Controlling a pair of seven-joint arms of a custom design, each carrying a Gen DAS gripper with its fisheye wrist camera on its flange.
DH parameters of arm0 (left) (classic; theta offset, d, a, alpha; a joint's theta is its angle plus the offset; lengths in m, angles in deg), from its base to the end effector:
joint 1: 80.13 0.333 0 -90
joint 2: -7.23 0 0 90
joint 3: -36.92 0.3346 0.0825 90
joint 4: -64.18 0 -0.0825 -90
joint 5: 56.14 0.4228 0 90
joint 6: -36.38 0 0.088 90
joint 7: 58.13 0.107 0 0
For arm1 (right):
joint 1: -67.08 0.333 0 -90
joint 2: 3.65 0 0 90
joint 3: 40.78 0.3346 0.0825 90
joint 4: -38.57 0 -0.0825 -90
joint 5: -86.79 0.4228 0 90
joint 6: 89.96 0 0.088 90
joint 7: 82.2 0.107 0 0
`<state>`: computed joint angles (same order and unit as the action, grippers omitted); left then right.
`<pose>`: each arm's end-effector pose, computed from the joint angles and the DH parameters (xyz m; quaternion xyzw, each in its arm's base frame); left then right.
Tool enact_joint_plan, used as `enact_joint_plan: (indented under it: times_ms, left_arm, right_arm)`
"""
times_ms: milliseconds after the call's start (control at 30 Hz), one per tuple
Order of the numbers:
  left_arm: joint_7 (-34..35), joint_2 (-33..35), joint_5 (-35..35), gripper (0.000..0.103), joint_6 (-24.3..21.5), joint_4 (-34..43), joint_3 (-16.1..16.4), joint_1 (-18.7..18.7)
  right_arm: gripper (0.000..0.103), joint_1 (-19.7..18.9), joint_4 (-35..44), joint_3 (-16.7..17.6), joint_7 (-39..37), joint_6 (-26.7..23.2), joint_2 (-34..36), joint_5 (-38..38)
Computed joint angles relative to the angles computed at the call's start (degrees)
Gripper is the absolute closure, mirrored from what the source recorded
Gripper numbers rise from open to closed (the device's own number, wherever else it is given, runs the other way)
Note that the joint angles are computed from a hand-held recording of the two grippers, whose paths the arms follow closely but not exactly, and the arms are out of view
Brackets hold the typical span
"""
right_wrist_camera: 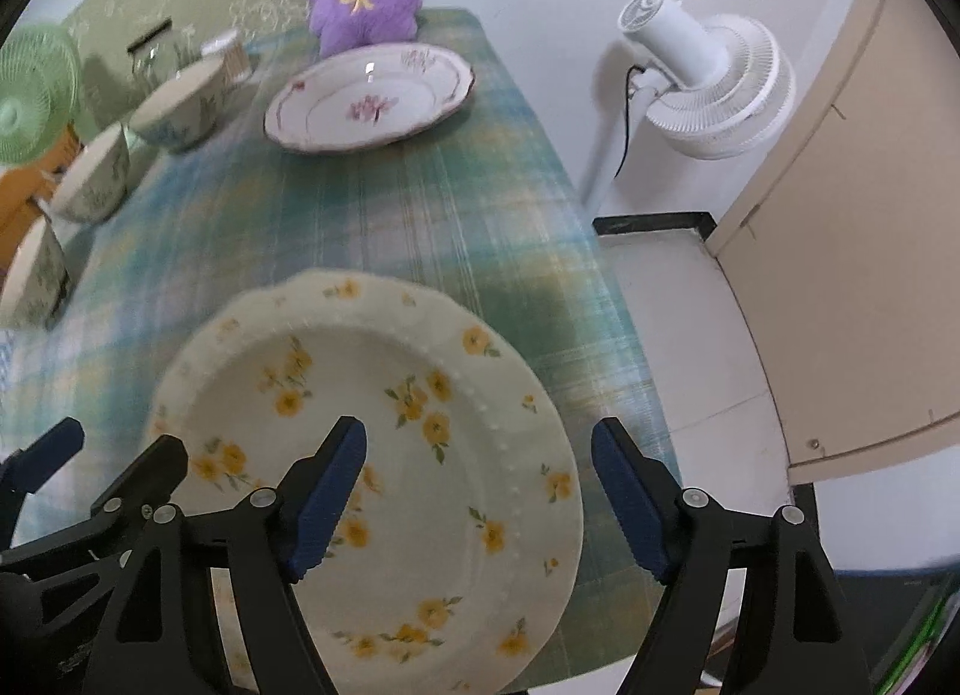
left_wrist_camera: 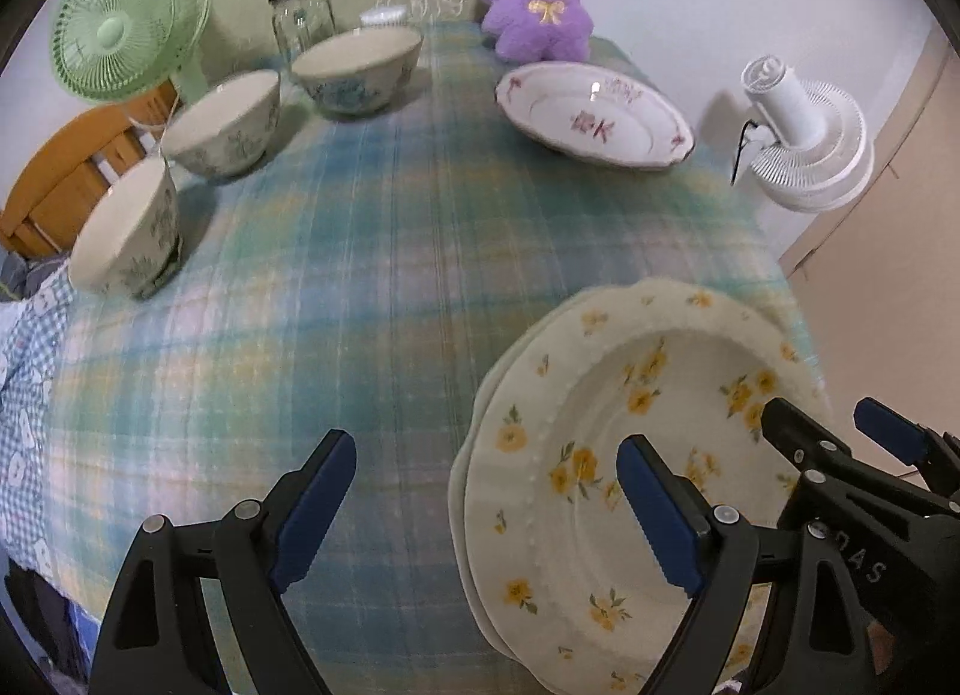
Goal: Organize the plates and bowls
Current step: 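Open the left gripper and lift it away from the plate stack, then move the left gripper to the white red-print plate and grasp its rim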
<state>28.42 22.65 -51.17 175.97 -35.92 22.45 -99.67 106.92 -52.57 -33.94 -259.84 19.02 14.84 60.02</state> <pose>0.5959 -0.3834 0.4696 -0.4713 0.8558 -0.1897 0.0969 0.5101 0.4800 0.4593 -0.4365 0.8772 -0.1836 0.0797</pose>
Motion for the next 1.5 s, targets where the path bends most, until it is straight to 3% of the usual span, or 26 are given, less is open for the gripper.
enact_joint_plan:
  times_ms: [167,533,700,967,1167,1500]
  left_arm:
    - [4.1,-0.1,-3.0,0.013,-0.7,2.1,-0.7,1.1]
    - [7.6,0.8,-4.6,0.013,0.5,7.6,-0.4,1.4]
    - [7.7,1.7,-3.7,0.014,1.7,9.9,-0.1,0.9]
    - [3.1,6.5,0.5,0.014,1.0,17.0,1.3,-1.5]
    - [-2.3,11.8,5.0,0.015,-1.1,24.6,2.7,-4.6]
    - [-9.0,24.8,8.0,0.022,-8.9,44.2,5.1,-9.1]
  right_arm:
    - [0.023,1.6,5.5,-0.6,0.6,-5.9,1.0,-3.2]
    - [0.023,3.0,13.1,-1.6,0.3,-11.0,2.5,-8.1]
    - [0.023,3.1,14.2,-2.3,-0.8,-10.8,2.5,-9.9]
    - [0.023,0.7,13.5,-3.1,-5.2,-6.8,1.5,-11.0]
    - [0.023,-2.9,10.5,-3.6,-10.1,0.8,0.6,-10.2]
    - [0.023,-7.0,8.9,-5.3,-15.0,9.0,1.5,-8.8]
